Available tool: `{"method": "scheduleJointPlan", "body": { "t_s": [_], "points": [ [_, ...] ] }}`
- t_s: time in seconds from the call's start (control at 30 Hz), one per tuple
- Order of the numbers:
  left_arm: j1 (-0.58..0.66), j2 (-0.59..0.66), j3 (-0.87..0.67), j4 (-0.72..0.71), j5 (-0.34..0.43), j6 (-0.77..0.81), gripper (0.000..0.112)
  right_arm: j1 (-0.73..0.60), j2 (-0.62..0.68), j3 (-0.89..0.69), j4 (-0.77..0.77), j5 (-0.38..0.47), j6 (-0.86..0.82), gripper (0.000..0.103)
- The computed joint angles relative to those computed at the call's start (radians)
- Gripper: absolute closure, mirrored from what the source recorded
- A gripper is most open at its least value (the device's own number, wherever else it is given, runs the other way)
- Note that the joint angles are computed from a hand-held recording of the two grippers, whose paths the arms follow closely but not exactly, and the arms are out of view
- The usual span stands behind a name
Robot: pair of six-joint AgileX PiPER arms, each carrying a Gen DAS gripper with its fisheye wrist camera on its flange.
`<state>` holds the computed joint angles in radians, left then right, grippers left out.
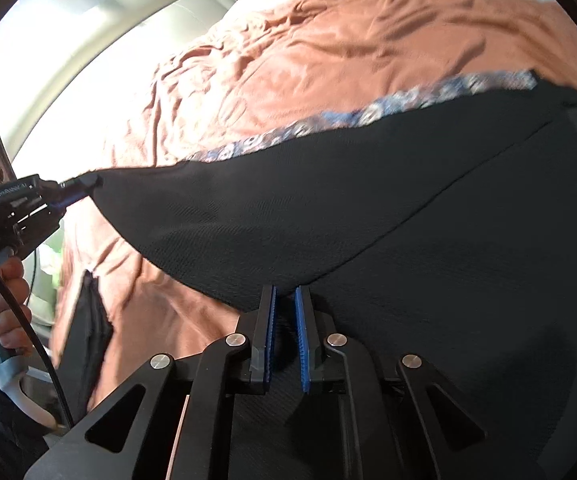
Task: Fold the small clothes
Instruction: 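Lift and fold the shirt side over the body with the left gripper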
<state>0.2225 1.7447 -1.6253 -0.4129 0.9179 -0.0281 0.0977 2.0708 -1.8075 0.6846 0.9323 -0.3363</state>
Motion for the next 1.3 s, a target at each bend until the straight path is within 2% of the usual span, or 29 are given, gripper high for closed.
{"method": "scheduleJointPlan", "body": {
  "t_s": [0.23, 0.33, 0.37, 0.47, 0.5, 0.57, 0.6, 0.63, 0.67, 1.03, 1.13, 1.23, 1.3],
  "points": [
    [-0.048, 0.003, -0.075, -0.013, 0.038, -0.004, 0.106, -0.003, 0.175, -0.179, 0.052, 0.077, 0.096, 0.097],
    [-0.079, 0.001, -0.104, -0.018, 0.048, -0.019, 0.106, -0.018, 0.225, -0.283, 0.053, 0.171, 0.123, 0.096],
    [-0.092, 0.003, -0.118, -0.015, 0.056, -0.024, 0.106, -0.035, 0.221, -0.291, 0.074, 0.203, 0.136, 0.096],
    [-0.145, 0.014, -0.168, 0.012, 0.075, -0.053, 0.106, -0.069, 0.151, -0.202, 0.123, 0.181, 0.061, 0.094],
    [-0.166, 0.019, -0.187, 0.019, 0.081, -0.069, 0.106, -0.074, 0.130, -0.177, 0.120, 0.172, 0.043, 0.090],
    [-0.198, 0.022, -0.209, 0.025, 0.087, -0.092, 0.106, -0.087, 0.092, -0.133, 0.122, 0.166, 0.016, 0.072],
    [-0.211, 0.023, -0.220, 0.030, 0.091, -0.097, 0.106, -0.095, 0.069, -0.108, 0.121, 0.159, 0.000, 0.057],
    [-0.232, 0.026, -0.236, 0.040, 0.096, -0.107, 0.106, -0.099, 0.042, -0.077, 0.112, 0.137, -0.014, 0.047],
    [-0.250, 0.029, -0.249, 0.048, 0.101, -0.115, 0.106, -0.105, 0.004, -0.026, 0.104, 0.110, -0.034, 0.045],
    [-0.482, 0.127, -0.465, 0.173, 0.201, -0.239, 0.106, -0.263, -0.105, 0.123, 0.121, 0.100, -0.126, 0.045],
    [-0.540, 0.149, -0.485, 0.191, 0.218, -0.253, 0.106, -0.303, -0.125, 0.152, 0.124, 0.099, -0.156, 0.045],
    [-0.581, 0.145, -0.439, 0.163, 0.180, -0.247, 0.106, -0.350, -0.152, 0.185, 0.130, 0.104, -0.189, 0.045],
    [-0.614, 0.169, -0.451, 0.164, 0.199, -0.259, 0.106, -0.364, -0.167, 0.209, 0.127, 0.088, -0.199, 0.045]
  ]
}}
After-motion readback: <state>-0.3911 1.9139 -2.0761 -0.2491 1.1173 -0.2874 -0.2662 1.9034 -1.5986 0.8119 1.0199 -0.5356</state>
